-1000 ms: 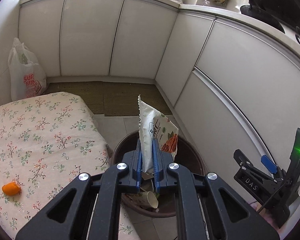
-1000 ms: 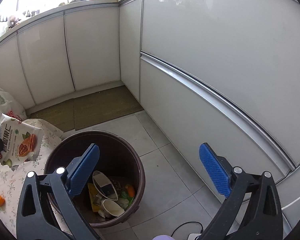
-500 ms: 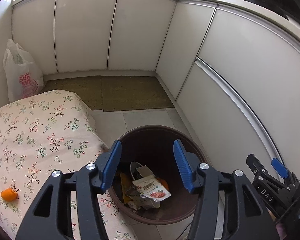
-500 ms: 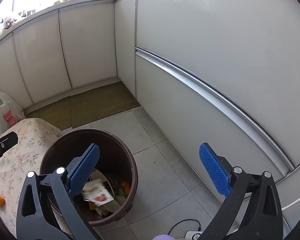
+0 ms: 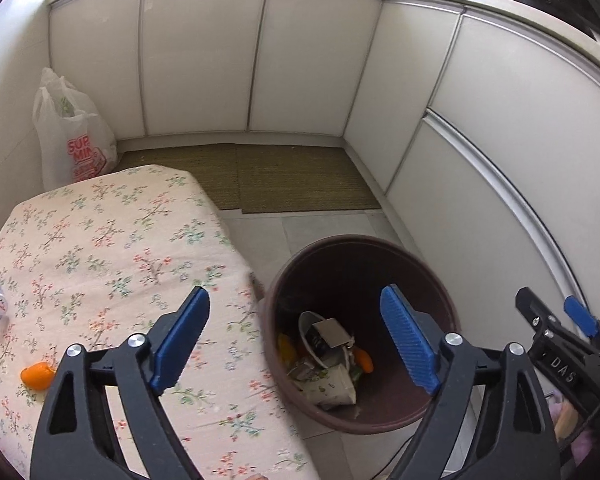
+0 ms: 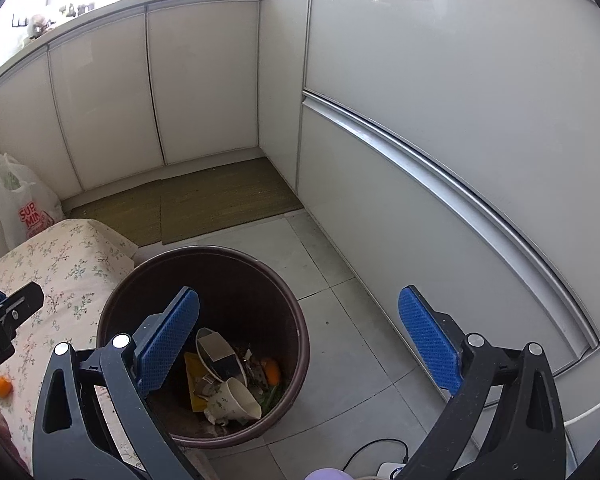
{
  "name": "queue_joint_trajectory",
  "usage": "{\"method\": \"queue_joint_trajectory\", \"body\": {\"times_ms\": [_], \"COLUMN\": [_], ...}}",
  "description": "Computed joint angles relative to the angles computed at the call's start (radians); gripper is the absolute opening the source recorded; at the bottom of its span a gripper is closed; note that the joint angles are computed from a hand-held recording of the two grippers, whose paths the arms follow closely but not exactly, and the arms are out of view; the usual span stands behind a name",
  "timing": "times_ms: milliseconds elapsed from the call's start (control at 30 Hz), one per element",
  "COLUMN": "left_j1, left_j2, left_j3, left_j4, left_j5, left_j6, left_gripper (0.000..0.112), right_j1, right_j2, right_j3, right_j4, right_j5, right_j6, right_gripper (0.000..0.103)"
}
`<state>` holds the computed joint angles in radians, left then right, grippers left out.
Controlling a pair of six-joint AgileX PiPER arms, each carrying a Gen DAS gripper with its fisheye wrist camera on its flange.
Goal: Collect trash
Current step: 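Move the left gripper to the orange carrot-shaped item and close on it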
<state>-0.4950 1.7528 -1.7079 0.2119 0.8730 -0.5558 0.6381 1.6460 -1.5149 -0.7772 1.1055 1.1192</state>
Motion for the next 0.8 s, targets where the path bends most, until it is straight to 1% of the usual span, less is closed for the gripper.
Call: {"method": "queue_joint_trajectory", "body": {"times_ms": [167, 267, 333, 467, 633, 667, 733, 800], "left_j1": [0.075, 0.159, 0.228, 0.349, 0.488, 0.509, 0.546, 0.588], "left_j2": [-0.051, -0.081, -0.095, -0.111, -0.08, -0.077, -0.078, -0.079], "left_j3": [0.111, 0.188, 0.231, 0.304, 0.353, 0.369, 0.409, 0.439], "left_j4": [0.013, -0.007, -0.034, -0.018, 0.003, 0.013, 0.038, 0.015], "left_j5": [0.017, 0.013, 0.018, 0.025, 0.058, 0.055, 0.025, -0.002], "left_j6": [0.046, 0.105, 0.167, 0.284, 0.482, 0.508, 0.535, 0.583], "left_gripper": [0.091, 0.091, 0.091, 0.091, 0.091, 0.091, 0.091, 0.091], "right_j1": [0.033, 0.052, 0.081, 0.132, 0.18, 0.188, 0.2, 0.21], "right_j2": [0.046, 0.073, 0.116, 0.192, 0.286, 0.306, 0.34, 0.373], "right_j3": [-0.055, -0.087, -0.14, -0.235, -0.36, -0.389, -0.438, -0.485], "right_j4": [0.056, 0.106, 0.117, 0.127, 0.141, 0.144, 0.153, 0.158], "right_j5": [-0.021, -0.039, -0.02, 0.007, 0.054, 0.063, 0.077, 0.09], "right_j6": [-0.051, -0.097, -0.13, -0.186, -0.253, -0.264, -0.288, -0.313], "right_gripper": [0.096, 0.096, 0.096, 0.096, 0.096, 0.096, 0.096, 0.096]}}
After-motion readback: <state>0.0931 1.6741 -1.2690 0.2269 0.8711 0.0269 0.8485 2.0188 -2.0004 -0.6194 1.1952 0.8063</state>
